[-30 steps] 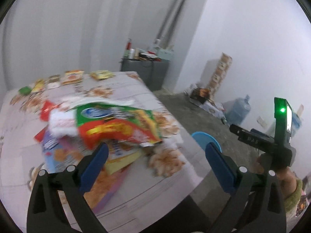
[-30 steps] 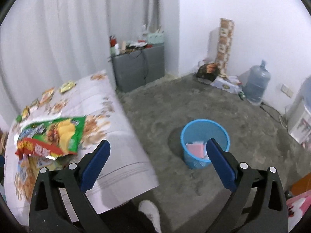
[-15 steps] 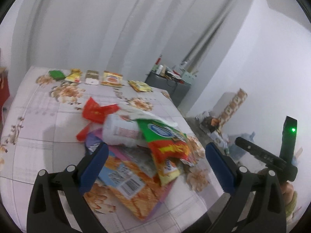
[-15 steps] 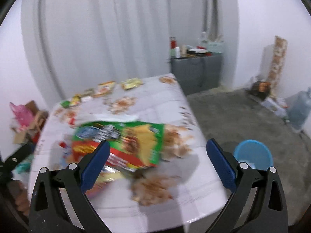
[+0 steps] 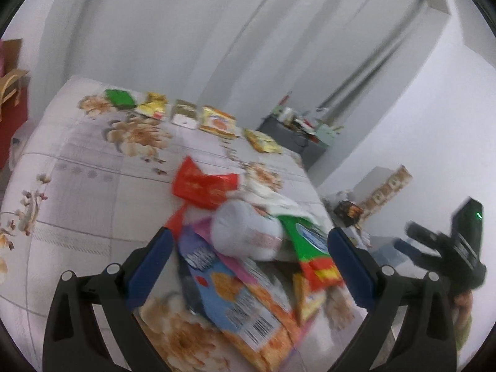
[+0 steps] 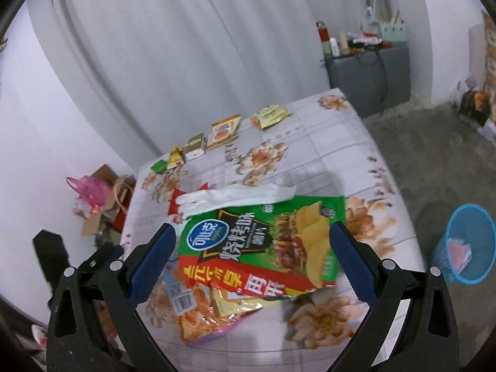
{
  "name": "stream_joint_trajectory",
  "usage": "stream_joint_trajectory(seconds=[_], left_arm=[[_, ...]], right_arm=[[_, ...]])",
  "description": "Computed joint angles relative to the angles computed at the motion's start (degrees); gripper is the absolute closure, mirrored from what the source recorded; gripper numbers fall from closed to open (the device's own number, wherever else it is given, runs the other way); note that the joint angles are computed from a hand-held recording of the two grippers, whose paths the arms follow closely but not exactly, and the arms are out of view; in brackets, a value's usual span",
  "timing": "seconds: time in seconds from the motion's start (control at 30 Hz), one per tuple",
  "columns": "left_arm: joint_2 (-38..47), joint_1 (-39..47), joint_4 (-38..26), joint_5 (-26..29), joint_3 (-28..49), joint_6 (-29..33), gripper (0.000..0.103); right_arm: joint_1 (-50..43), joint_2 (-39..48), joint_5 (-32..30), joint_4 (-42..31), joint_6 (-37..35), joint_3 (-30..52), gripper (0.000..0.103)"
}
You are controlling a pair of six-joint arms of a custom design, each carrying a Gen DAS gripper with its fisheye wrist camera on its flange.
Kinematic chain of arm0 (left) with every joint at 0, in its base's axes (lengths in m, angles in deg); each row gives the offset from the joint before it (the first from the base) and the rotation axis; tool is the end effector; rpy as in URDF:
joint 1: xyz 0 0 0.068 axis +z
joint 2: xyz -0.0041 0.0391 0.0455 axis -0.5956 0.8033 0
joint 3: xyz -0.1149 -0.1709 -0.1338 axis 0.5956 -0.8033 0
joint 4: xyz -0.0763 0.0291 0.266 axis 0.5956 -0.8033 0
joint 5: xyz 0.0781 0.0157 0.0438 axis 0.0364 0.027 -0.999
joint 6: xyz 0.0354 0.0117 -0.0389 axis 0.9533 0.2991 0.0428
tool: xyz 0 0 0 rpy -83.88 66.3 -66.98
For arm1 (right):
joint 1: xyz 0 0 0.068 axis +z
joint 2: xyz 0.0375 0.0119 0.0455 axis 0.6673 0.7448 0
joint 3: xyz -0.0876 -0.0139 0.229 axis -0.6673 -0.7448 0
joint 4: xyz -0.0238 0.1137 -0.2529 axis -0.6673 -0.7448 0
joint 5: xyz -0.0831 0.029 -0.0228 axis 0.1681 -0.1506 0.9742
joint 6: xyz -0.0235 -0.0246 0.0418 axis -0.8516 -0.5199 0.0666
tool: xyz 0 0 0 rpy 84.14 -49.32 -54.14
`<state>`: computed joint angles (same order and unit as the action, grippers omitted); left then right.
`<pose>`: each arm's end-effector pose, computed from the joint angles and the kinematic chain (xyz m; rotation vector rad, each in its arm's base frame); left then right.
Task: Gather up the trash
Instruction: 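Grasp the red packet with the left gripper while the right gripper grasps the white wrapper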
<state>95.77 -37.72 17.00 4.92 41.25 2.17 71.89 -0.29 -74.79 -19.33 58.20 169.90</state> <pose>0.1845 -0.0184 0.4493 -0.1617 2.1960 -0.6880 0.1547 0.0909 0.5019 -0.0154 2.3760 0.5628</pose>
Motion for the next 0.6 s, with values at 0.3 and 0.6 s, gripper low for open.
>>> stream_joint_trajectory(seconds=[0.3, 0.6], left_arm=[[17.0, 2.2, 1.4, -4.1, 9.3, 0.0, 0.013], [32.0, 0.3, -3.3, -8.3, 19.4, 4.1, 0.041]], right_arm=[[-4.1, 1.4, -6.4, 0.6, -1.0, -1.6, 0.015], [-18.3, 7.0, -25.5, 4.1, 0.9, -5.0, 0.031]])
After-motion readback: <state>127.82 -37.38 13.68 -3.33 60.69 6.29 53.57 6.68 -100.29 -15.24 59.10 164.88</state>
